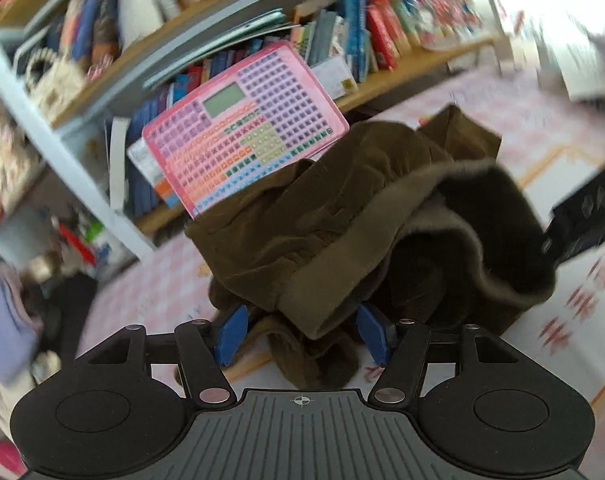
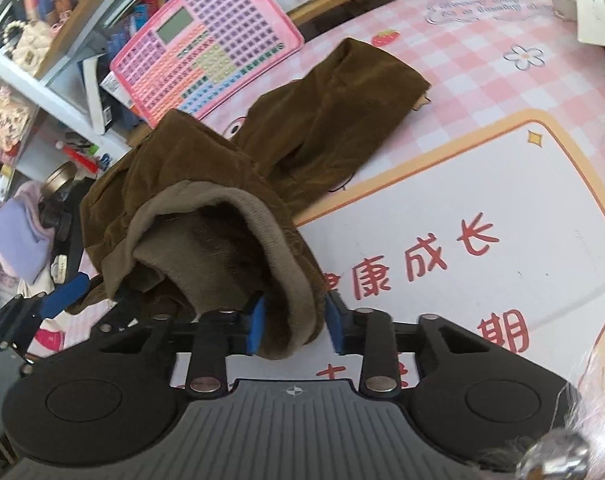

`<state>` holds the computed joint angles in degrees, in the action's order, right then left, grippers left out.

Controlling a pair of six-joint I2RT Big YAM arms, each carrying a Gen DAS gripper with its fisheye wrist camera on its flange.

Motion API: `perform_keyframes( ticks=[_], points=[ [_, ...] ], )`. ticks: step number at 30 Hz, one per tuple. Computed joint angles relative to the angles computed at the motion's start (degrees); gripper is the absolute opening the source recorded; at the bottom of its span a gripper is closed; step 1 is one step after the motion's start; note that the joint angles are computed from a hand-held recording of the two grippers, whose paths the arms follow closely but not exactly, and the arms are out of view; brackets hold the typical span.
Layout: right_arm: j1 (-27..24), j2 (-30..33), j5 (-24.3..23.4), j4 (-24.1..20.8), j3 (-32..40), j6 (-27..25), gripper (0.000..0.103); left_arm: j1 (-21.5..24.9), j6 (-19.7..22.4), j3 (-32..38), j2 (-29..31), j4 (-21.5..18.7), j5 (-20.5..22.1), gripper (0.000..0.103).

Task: Fold clothes
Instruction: 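Grasp the pants waistband with the right gripper while the left gripper grasps another waistband edge, then lift the pants up with both grippers to shake them out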

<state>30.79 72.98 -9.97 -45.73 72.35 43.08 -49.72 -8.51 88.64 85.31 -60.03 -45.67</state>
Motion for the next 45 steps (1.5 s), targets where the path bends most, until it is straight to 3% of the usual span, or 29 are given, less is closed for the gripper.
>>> perform_keyframes(
  ticks=[3,7,11,14,15,16,18,21,24,27,31,34,35,36,38,39,42,44,45],
  points=[
    [0.17,-0.03,1.61,-0.97,0.27,-0.49,0.015,0.06,6.41,-2.15,-1.34,6.11,-4.91,0.056],
    [0.01,0.31,1.13,-1.88,0.44,-0.58,0.013,0.33,10.71,-3.28,-2.41,12.56,-5.16,0.045],
    [0.33,1.72,-0.72,-3.24,1.52,-1.73,0.014,0.44,17.13,-3.44,-0.43,15.75,-5.87,0.042],
    [0.73,2.49,-0.06,-4.44,2.07,-2.6,0.015,1.18,19.01,-3.94,-0.06,16.42,-5.69,0.029],
    [0.78,2.65,0.32,-4.69,2.12,-2.87,0.015,1.39,19.07,-4.21,-0.4,16.66,-5.17,0.018],
    [0.82,2.81,0.71,-4.94,2.16,-3.13,0.015,1.56,19.07,-4.37,-0.74,16.6,-4.52,0.014],
    [0.86,2.89,2.47,-4.72,2.01,-4.92,0.006,1.77,18.8,-4.14,-1.51,15.0,-2.45,0.007],
    [0.54,2.21,7.9,-2.82,1.98,-8.65,0.005,1.51,17.97,-2.78,-2.49,12.29,0.67,0.006],
    [-1.57,1.19,15.65,1.88,3.25,-13.94,0.004,0.86,15.02,-0.6,-3.7,10.96,7.36,0.006],
    [-3.83,1.38,22.41,9.25,8.42,-22.98,0.004,-0.15,11.0,1.87,-4.89,13.9,15.94,0.006],
    [-2.97,2.02,27.04,26.38,15.83,-38.51,0.004,-1.25,7.5,2.67,-8.06,27.26,21.18,0.006],
    [-0.62,3.56,25.93,39.2,20.73,-48.47,0.004,-0.61,5.48,-0.27,-12.85,38.51,25.76,0.005],
    [0.16,4.02,24.72,42.31,22.16,-50.5,0.004,-0.27,4.61,-1.42,-14.34,41.28,27.08,0.005],
    [0.84,5.11,22.52,42.54,23.93,-51.5,0.004,0.25,3.09,-2.56,-15.63,42.33,27.9,0.005],
    [2.09,7.55,17.93,40.9,28.44,-53.15,0.004,1.4,-0.15,-4.75,-18.08,43.72,29.14,0.005],
    [2.68,8.95,15.6,39.12,31.3,-53.92,0.004,2.15,-2.14,-6.0,-19.02,42.43,28.58,0.005],
    [4.68,16.05,11.93,22.44,38.75,-53.19,0.004,5.56,-9.31,-11.11,-21.41,35.04,27.22,0.005],
    [5.86,23.08,10.2,9.18,46.39,-53.21,0.004,8.31,-15.43,-14.75,-22.25,27.22,26.53,0.005],
    [6.85,25.83,11.57,4.7,48.17,-52.92,0.004,9.53,-18.58,-16.54,-22.44,23.18,26.4,0.005]
  ],
)
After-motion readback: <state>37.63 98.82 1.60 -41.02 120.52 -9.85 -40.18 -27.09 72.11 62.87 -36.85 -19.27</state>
